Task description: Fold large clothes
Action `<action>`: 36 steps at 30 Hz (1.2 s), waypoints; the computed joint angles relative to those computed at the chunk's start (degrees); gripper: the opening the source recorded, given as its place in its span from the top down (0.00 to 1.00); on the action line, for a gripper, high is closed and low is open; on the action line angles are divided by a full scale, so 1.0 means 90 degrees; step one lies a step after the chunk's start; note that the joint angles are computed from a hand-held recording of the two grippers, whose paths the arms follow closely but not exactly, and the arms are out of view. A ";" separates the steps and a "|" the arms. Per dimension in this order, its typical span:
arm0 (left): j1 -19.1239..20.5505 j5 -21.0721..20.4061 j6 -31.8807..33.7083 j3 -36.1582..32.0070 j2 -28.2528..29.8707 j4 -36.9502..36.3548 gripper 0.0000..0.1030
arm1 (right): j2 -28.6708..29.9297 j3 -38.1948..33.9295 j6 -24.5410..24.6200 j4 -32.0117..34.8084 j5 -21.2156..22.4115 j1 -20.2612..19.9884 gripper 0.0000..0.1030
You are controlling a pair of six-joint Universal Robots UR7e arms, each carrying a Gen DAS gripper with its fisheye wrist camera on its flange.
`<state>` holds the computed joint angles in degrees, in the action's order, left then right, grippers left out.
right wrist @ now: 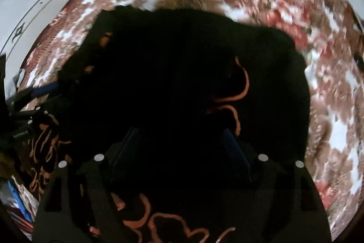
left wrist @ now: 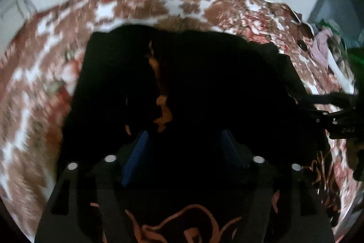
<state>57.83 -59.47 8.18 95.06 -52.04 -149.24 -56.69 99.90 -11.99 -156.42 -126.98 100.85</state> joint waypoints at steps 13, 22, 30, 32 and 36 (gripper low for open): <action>0.0092 0.0432 0.0378 0.0176 0.0557 0.0289 0.32 | 0.0447 0.0440 0.0410 -0.0437 -0.0137 -0.0146 0.25; 0.0198 0.0599 0.0289 0.0324 0.0633 -0.0003 0.15 | 0.0641 0.0563 0.0754 -0.0821 -0.0270 -0.0296 0.08; 0.0032 0.0618 -0.0096 0.0185 0.0403 0.0796 0.15 | 0.0363 0.0534 0.1432 -0.0290 -0.0388 -0.0023 0.06; -0.0035 0.0539 -0.0153 0.0256 0.0226 0.0947 0.09 | 0.0226 0.0601 0.1519 -0.0210 -0.0429 0.0115 0.06; -0.0143 0.0364 -0.0288 0.0498 -0.0267 0.1066 0.05 | -0.0107 0.0885 0.1672 -0.0180 -0.0678 0.0402 0.05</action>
